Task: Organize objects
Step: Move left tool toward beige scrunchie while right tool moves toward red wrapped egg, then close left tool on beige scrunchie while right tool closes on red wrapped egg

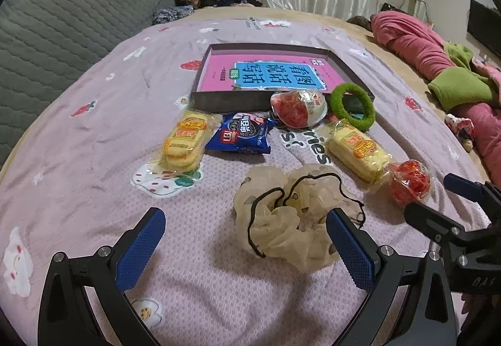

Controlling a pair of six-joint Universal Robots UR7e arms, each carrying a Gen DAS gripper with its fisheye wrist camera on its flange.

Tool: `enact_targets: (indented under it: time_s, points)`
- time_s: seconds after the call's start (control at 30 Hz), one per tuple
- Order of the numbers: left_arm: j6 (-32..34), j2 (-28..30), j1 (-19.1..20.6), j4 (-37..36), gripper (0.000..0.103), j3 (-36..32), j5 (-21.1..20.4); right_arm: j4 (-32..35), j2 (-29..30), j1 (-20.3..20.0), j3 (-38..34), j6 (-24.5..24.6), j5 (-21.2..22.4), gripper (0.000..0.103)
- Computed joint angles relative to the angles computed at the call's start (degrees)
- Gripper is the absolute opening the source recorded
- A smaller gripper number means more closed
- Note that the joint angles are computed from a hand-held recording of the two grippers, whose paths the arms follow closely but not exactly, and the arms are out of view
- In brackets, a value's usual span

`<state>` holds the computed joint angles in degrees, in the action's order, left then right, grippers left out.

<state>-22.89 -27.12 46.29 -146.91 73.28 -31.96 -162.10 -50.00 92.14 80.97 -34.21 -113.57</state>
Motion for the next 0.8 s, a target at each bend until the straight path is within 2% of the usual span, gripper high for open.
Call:
enact_targets:
  time_s: [0.13,0.3,0.37,0.4,0.47,0.5,0.57,0.6,0.67,0.7,0.77,0.8]
  points:
    - [-0.21,0.42,0.71,1.63,0.102,-1.1,-0.97,1.0,1.15,-0.3,-1.64,0.62,-2.05,0.103]
    - [-0.55,0.76,1.14,2.47,0.099,-1.66,-0.76,-0.37,2.42,-0.53,-2.7,-1.85,-2.66,0.103]
    - [0.49,0.9,1.19,1.61,0.099,-1.72,-0.98,-0.58,3.02,-0.31,-3.12,-2.85,-4.3,0.096]
    - [0.11,0.94,1.25,2.57,0.099,-2.03,-0.99,-0.84,3.09,-0.27,-3.17,-2.97,-4.28,0.087]
    - [0.09,1.22,1.35,3.36,0.089,-2.68,-1.12,-1.64,2.96,-0.46,-2.89,-4.17,-2.48,0.079]
    - [0.83,1.12,1.39,2.5,0.085,-2.43,-1.64,-1.98,3.24,-0.44,-3.08,-4.55,-2.94,0.074]
    - [2.3,1.43,1.38,1.36,0.072,-2.57,-2.2,-1.64,3.58,-0.59,-3.43,-5.43,-2.73,0.067]
    - [2.32,1.48,1.41,1.83,0.067,-2.73,-2.45,-2.28,3.63,-0.8,-3.24,-6.26,-2.14,0.067]
    - [2.14,1.62,1.52,2.23,0.051,-3.07,-3.33,-1.69,3.88,-0.81,-3.65,-6.49,-2.74,0.065]
    - [2.34,1.44,1.61,1.5,0.047,-2.78,-4.28,-1.65,3.55,-0.91,-3.49,-6.51,-1.46,0.065]
    - [2.95,1.49,1.66,0.53,0.03,-2.72,-5.27,-1.5,3.08,-1.16,-3.18,-7.0,0.31,0.065]
    - [3.3,1.49,1.66,0.45,0.029,-2.7,-5.51,-1.2,3.1,-1.3,-3.26,-7.02,0.21,0.065]
